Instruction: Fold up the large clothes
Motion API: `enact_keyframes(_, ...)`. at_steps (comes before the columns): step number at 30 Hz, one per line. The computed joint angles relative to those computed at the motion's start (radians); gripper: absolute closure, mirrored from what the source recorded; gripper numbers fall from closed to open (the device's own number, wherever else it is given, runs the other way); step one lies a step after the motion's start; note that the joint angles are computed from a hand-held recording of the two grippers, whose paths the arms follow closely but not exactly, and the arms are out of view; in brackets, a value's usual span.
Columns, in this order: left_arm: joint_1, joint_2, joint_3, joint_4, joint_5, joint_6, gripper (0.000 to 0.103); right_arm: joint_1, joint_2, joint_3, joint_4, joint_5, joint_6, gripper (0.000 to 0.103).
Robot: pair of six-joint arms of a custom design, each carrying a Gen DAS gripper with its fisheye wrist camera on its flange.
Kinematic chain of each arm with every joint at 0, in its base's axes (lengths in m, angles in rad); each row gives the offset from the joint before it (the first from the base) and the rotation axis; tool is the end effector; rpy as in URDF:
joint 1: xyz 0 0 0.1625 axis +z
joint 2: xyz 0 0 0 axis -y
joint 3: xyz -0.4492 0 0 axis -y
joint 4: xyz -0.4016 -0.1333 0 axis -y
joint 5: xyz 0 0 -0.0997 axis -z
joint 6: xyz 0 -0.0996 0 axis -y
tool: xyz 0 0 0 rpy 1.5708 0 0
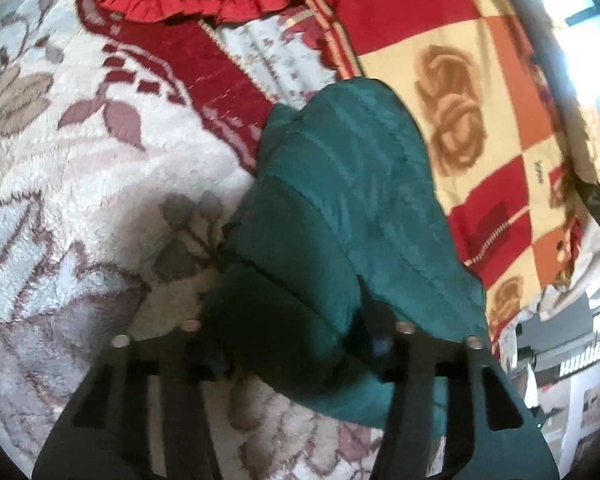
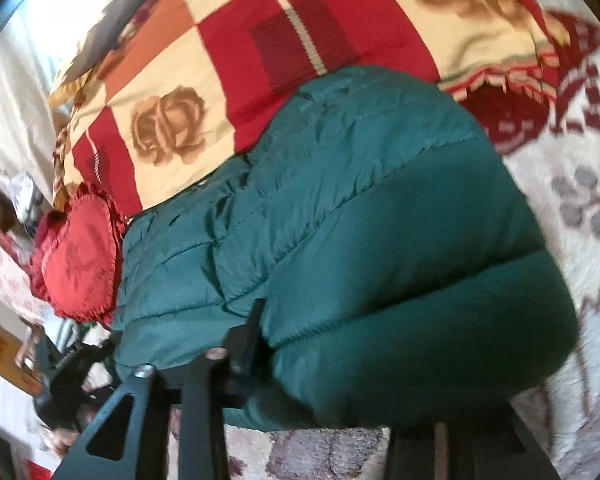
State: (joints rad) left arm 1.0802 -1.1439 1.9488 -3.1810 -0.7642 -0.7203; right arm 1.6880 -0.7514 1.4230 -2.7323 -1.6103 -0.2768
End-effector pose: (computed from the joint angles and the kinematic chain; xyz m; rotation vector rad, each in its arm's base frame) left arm -0.0937 -0.6110 0.3061 -0.7418 2.4446 -1.4907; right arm 0.2194 -0.7570 0.1784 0.5679 -2.9202 0.7366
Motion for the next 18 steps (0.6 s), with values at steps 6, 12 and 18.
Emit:
enact_keyframes(6,-0.067,-0.077,0.068,0.080,0.033,-0.026,0.062,0.021,-0.079,0.074,0.009,-0.013,-0.053,0.075)
enact_keyframes(12,-0.168,-0.193,0.190,0.232,0.068,-0.165,0.062,0.027,-0.197,0.203,0.045,-0.038,-0.072,0.075)
enact_keyframes(18,-0.229,-0.277,0.307,0.343,0.083,-0.312,0.057,-0.002,-0.282,0.331,0.049,-0.046,-0.043,0.072)
